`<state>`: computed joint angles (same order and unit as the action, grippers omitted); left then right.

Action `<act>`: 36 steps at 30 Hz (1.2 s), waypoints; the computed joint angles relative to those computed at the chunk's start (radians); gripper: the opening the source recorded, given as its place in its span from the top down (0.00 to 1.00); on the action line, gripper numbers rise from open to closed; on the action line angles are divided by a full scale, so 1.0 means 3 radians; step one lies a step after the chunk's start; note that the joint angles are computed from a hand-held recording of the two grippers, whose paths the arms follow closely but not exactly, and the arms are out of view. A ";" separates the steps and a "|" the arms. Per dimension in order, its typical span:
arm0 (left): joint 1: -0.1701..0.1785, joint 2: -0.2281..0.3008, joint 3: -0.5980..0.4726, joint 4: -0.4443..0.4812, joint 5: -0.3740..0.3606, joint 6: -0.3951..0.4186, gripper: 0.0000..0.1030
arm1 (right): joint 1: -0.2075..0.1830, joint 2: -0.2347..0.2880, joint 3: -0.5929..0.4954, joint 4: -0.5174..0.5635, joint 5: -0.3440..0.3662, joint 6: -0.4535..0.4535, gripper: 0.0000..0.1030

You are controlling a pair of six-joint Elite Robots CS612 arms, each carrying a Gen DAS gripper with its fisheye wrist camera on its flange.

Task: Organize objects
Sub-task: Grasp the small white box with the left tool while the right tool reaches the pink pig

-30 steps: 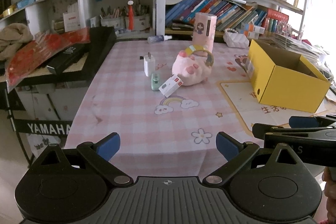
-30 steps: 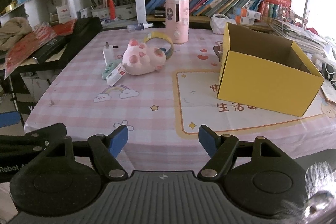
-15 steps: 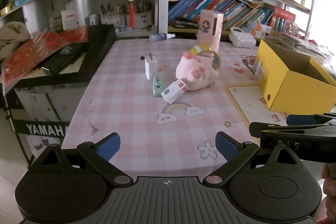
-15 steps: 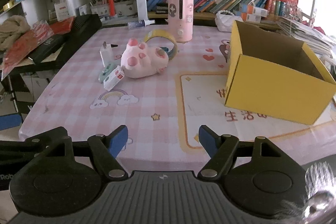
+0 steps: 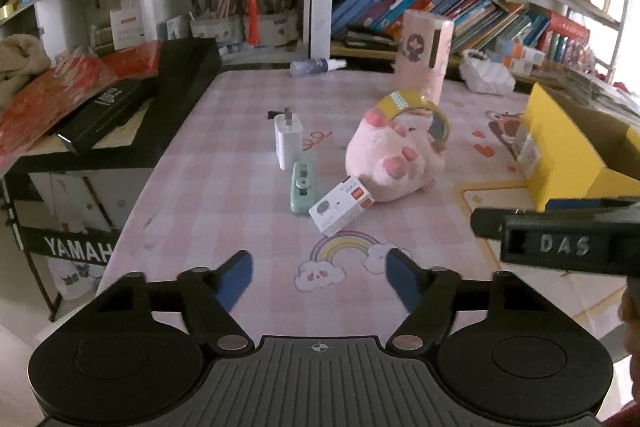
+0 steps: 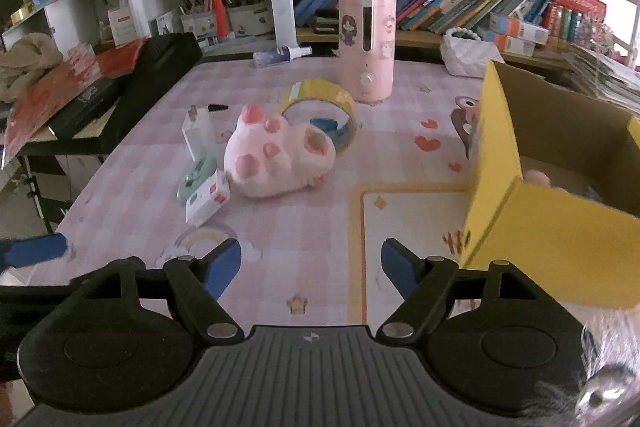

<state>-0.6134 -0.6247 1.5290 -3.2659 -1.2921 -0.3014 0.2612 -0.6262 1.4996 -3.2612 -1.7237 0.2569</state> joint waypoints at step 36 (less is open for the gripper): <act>0.0051 0.0494 -0.1006 0.0908 -0.0008 0.0779 0.86 | -0.0309 0.0502 -0.1003 0.0632 0.0992 0.0316 0.03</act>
